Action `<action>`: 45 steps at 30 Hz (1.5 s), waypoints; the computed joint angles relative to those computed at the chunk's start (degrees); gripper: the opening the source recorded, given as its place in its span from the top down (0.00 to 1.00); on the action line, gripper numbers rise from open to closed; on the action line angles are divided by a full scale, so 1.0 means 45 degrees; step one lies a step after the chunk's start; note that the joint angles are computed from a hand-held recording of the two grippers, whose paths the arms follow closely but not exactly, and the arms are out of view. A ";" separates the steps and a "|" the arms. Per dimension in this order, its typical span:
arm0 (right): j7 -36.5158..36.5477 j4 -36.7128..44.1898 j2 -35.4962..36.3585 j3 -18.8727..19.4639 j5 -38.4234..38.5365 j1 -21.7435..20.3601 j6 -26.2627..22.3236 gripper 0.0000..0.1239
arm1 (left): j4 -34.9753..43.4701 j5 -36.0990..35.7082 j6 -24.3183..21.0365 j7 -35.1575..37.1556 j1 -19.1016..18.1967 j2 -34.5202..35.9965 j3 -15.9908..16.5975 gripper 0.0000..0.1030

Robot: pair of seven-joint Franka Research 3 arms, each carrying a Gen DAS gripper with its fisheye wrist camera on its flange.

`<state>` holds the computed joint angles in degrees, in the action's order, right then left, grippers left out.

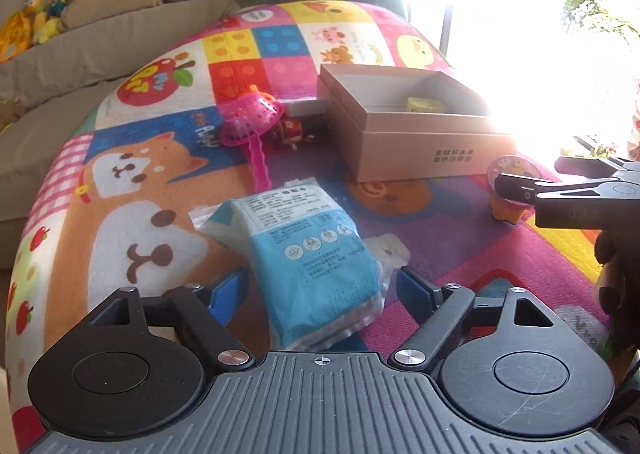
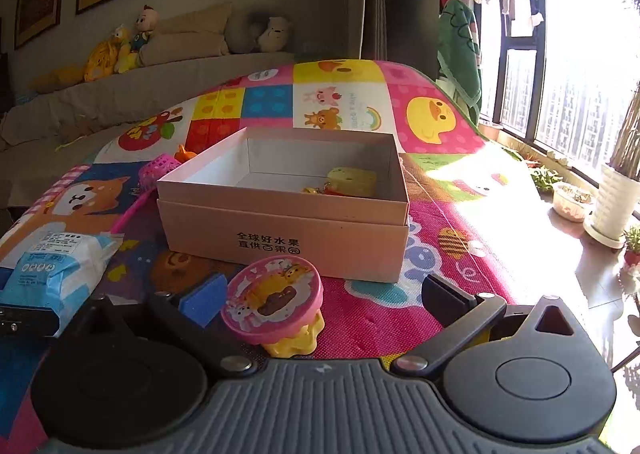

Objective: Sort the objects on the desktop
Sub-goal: 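Grasp the blue wipe pack with the left tool while the right lifts the cup, then drop the wipe pack into the box with the left tool while the right drops the cup in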

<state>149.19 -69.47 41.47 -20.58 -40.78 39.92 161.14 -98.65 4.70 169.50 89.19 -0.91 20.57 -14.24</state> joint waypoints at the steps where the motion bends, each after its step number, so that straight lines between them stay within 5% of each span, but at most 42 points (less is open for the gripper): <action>1: -0.0209 0.0076 0.0035 0.0035 -0.0042 0.0019 -0.0101 0.17 | 0.0189 0.0226 -0.0101 -0.0373 -0.0269 0.0113 0.0312 0.13; 9: -0.2137 0.0607 0.0215 0.0369 -0.0648 0.0179 -0.0614 0.17 | 0.1060 0.2672 -0.0871 -0.2710 -0.1543 0.0562 0.1978 0.03; 13: -0.1849 0.0484 0.0091 0.0038 -0.1055 0.0426 -0.0744 0.17 | 0.0971 0.3612 -0.0844 -0.3806 -0.1636 0.0443 0.2366 0.03; 17: -0.1418 -0.0734 -0.0872 0.0657 -0.0586 -0.0166 0.0051 0.17 | 0.0700 0.2716 -0.0502 -0.3369 -0.0638 0.0407 0.1361 0.01; 20: -0.2999 -0.1649 -0.1509 0.1994 0.0969 -0.1093 0.0720 0.17 | 0.0633 0.1490 -0.0578 -0.2398 0.0104 0.0538 0.0406 0.00; 22: -0.3821 -0.1823 -0.1563 0.2362 0.1716 -0.1260 0.0844 0.17 | 0.0609 0.1495 -0.0471 -0.2337 -0.0061 0.0535 0.0564 0.00; 28: -0.5077 -0.0221 -0.0466 0.2679 0.3809 -0.1403 0.0206 0.32 | 0.0438 0.1042 -0.0214 -0.1875 0.0027 0.0473 0.0443 0.00; 31: -0.5981 0.0948 0.0227 0.3018 0.4929 -0.1627 -0.0610 0.54 | 0.0427 0.0949 0.0164 -0.1902 -0.0011 0.0462 0.0475 0.00; 32: -0.6220 0.1257 0.0394 0.3078 0.5248 -0.1656 -0.0929 0.63 | 0.0601 0.1083 0.0218 -0.2054 -0.0184 0.0538 0.0648 0.00; 37: -0.6699 0.0889 0.0155 0.2830 0.5748 -0.1421 -0.0803 0.66 | 0.2448 0.3381 -0.0691 -0.3996 -0.1991 0.1485 0.2684 0.00; 39: -0.6981 0.0461 -0.0152 0.2801 0.5758 -0.1340 -0.0686 0.66 | 0.2913 0.3562 -0.1138 -0.4064 -0.1839 0.1756 0.2459 0.09; 41: -0.7227 -0.0145 -0.0587 0.2717 0.5641 -0.1224 -0.0543 0.66 | 0.3072 0.3209 -0.1449 -0.3564 -0.1348 0.1853 0.1825 0.35; 45: -0.7261 -0.0794 -0.1267 0.2377 0.5318 -0.1074 -0.0164 0.66 | 0.2987 0.2783 -0.0794 -0.2956 -0.0837 0.1681 0.1180 0.42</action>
